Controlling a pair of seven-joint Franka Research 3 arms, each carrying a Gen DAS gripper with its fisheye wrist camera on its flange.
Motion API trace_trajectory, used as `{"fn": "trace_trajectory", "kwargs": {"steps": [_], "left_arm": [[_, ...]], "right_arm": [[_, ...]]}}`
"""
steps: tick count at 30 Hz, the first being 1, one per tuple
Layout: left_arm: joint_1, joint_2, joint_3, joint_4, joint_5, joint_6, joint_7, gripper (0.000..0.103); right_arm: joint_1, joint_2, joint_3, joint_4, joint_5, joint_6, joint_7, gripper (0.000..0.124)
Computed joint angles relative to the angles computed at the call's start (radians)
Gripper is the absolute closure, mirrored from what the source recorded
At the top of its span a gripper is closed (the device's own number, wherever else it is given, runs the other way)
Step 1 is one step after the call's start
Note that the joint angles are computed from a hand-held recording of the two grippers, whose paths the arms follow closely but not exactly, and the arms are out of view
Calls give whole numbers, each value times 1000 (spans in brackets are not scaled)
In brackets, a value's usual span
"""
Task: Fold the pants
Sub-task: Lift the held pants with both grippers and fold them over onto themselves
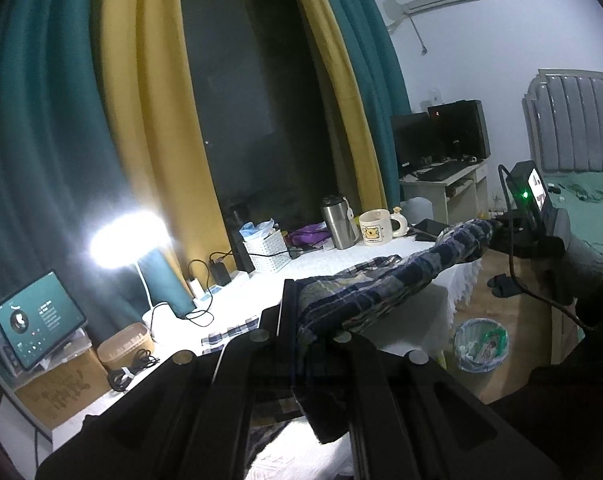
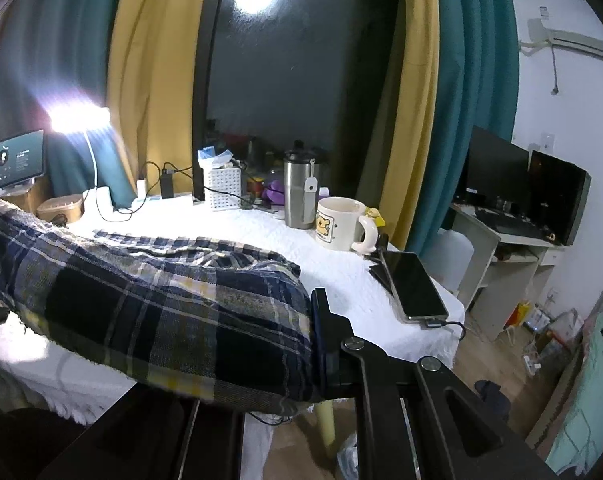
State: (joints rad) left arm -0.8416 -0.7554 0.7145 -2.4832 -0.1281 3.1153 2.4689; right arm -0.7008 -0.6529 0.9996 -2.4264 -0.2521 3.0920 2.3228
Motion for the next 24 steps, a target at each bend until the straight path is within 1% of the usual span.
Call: {"fn": "trace_trajectory", "kwargs": {"steps": [2, 6, 7, 9, 10, 11, 16, 24], "left_arm": [[-4, -3, 4, 3, 1, -5, 7, 101], [-13, 13, 18, 16, -12, -4, 6, 101], [-22, 26, 31, 27, -19, -5, 3, 101], [-23, 41, 37, 31, -32, -5, -7, 101], [-39, 58, 55, 46, -43, -7, -11, 101], [-42, 65, 58, 49, -51, -7, -15, 101], [-106, 135, 125, 114, -99, -25, -11, 101], [-236, 229, 254, 247, -215, -76, 77, 101]], "right_arm": [[9, -10, -7, -4, 3, -1, 5, 113], [-7, -7, 5, 12, 2, -2, 10, 113], [-16, -1, 12, 20, 0, 1, 10, 113], [-33, 15, 23, 38, -3, 2, 6, 113], [-45, 26, 31, 50, -6, 1, 3, 113], [-56, 36, 39, 61, -9, -1, 1, 113], [-138, 95, 100, 135, -30, -13, 0, 113], [-313, 158, 250, 268, -59, -62, 4, 113]]}}
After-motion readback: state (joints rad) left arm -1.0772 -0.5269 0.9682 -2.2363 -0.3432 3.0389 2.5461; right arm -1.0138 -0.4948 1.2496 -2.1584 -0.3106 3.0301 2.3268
